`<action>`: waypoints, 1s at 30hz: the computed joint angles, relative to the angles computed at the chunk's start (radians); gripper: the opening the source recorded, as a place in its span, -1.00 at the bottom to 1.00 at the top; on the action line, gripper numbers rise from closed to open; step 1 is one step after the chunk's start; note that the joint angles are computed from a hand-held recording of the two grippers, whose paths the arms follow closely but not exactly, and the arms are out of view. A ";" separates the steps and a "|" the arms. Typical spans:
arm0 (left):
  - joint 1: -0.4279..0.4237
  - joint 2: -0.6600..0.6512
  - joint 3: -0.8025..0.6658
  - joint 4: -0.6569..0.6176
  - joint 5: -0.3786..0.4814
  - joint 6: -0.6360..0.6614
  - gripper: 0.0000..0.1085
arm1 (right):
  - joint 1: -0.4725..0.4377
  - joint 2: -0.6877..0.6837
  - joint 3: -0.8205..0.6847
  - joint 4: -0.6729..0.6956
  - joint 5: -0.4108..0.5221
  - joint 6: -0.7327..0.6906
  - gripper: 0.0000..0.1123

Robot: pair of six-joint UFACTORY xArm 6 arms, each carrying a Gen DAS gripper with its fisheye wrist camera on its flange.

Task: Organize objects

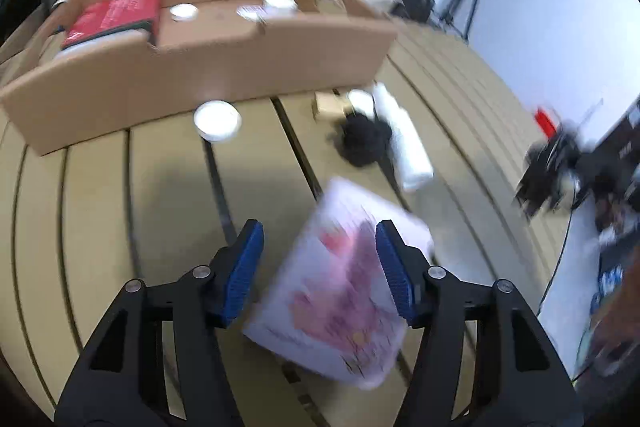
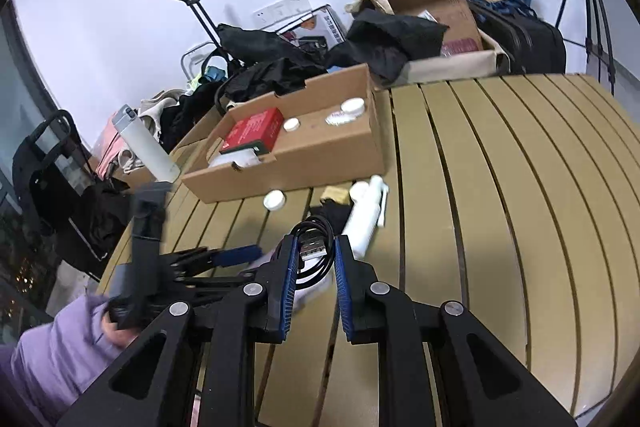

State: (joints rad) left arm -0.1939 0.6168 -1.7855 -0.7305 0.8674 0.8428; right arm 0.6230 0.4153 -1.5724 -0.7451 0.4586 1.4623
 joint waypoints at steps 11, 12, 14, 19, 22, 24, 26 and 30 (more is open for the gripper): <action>-0.040 0.300 -0.413 0.315 -0.117 -0.479 0.03 | -0.015 0.008 0.031 -0.057 -0.092 0.111 -0.64; -0.052 0.287 -0.383 0.335 -0.151 -0.465 0.03 | -0.017 0.011 0.035 -0.049 -0.100 0.110 -0.64; -0.072 0.264 -0.326 0.401 -0.224 -0.476 -0.44 | -0.019 0.019 0.035 -0.035 -0.110 0.101 -0.64; -0.078 0.174 -0.185 0.385 -0.260 -0.390 -0.54 | -0.015 0.027 0.031 -0.031 -0.109 0.105 -0.64; -0.048 0.028 0.007 0.259 -0.281 -0.306 -0.54 | -0.001 0.006 0.032 -0.053 -0.083 0.111 -0.64; -0.026 -0.095 0.151 0.139 -0.298 -0.213 -0.54 | 0.012 -0.017 0.041 -0.078 -0.058 0.120 -0.64; 0.011 -0.250 0.315 0.025 -0.315 -0.102 -0.54 | 0.030 -0.052 0.060 -0.111 -0.031 0.134 -0.64; 0.065 -0.381 0.398 -0.145 -0.246 0.041 -0.54 | 0.042 -0.091 0.080 -0.147 -0.035 0.166 -0.64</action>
State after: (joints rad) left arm -0.1291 0.2361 -1.3872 -0.8753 0.6214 0.8834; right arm 0.6650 0.3247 -1.4922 -0.8922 0.4237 1.6279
